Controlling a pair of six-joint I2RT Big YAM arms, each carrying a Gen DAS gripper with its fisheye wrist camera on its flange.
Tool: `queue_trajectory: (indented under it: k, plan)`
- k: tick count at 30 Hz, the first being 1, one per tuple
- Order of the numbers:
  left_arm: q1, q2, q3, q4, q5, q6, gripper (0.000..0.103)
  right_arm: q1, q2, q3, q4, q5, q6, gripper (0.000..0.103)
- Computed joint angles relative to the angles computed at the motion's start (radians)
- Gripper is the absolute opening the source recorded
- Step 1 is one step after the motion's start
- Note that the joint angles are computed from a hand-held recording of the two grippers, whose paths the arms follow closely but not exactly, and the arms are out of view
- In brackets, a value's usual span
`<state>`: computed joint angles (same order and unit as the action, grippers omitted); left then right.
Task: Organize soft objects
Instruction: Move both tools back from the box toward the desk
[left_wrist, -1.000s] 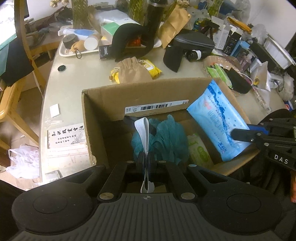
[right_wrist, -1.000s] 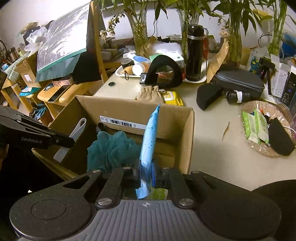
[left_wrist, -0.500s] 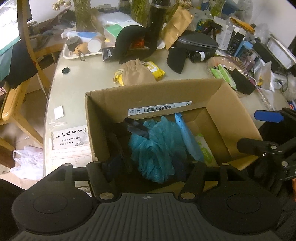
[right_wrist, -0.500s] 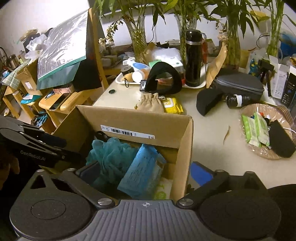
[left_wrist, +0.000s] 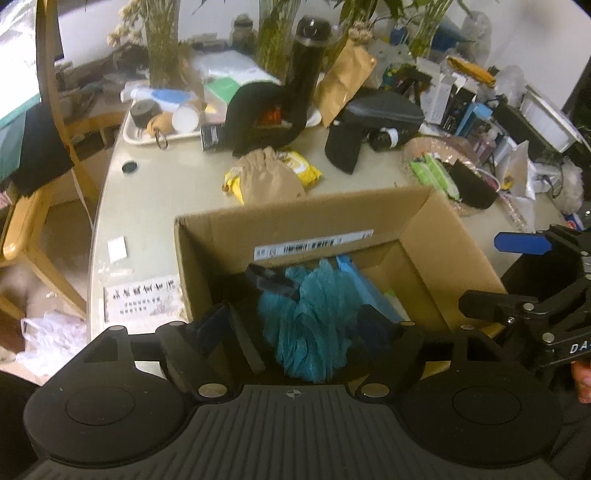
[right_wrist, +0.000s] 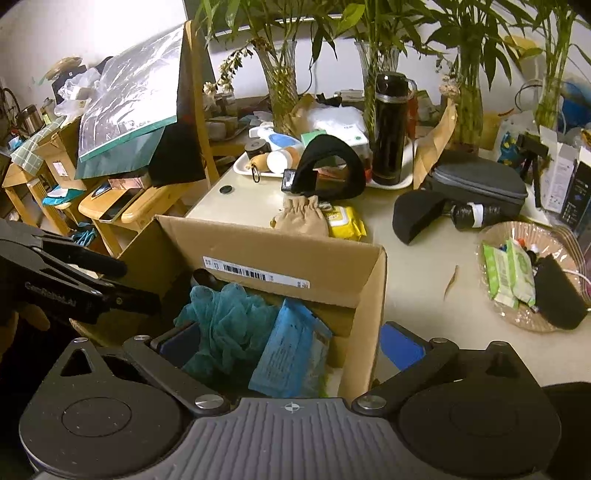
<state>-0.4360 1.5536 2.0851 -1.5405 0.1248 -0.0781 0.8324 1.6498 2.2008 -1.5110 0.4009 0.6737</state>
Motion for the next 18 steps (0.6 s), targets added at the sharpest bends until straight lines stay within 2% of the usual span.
queue_trajectory:
  k: [8,12,18]
  plan:
    - [0.029,-0.040,-0.042,0.128,0.037,-0.002,0.080,-0.009,-0.002,0.006,0.020,0.022,-0.038,0.103]
    - [0.040,-0.061,-0.070,0.192,0.053,0.024,0.085,-0.020,-0.001,0.010,0.020,0.026,-0.048,0.103]
    - [0.059,-0.057,-0.060,0.218,0.069,0.064,0.087,-0.042,-0.007,-0.002,0.031,0.025,-0.049,0.103]
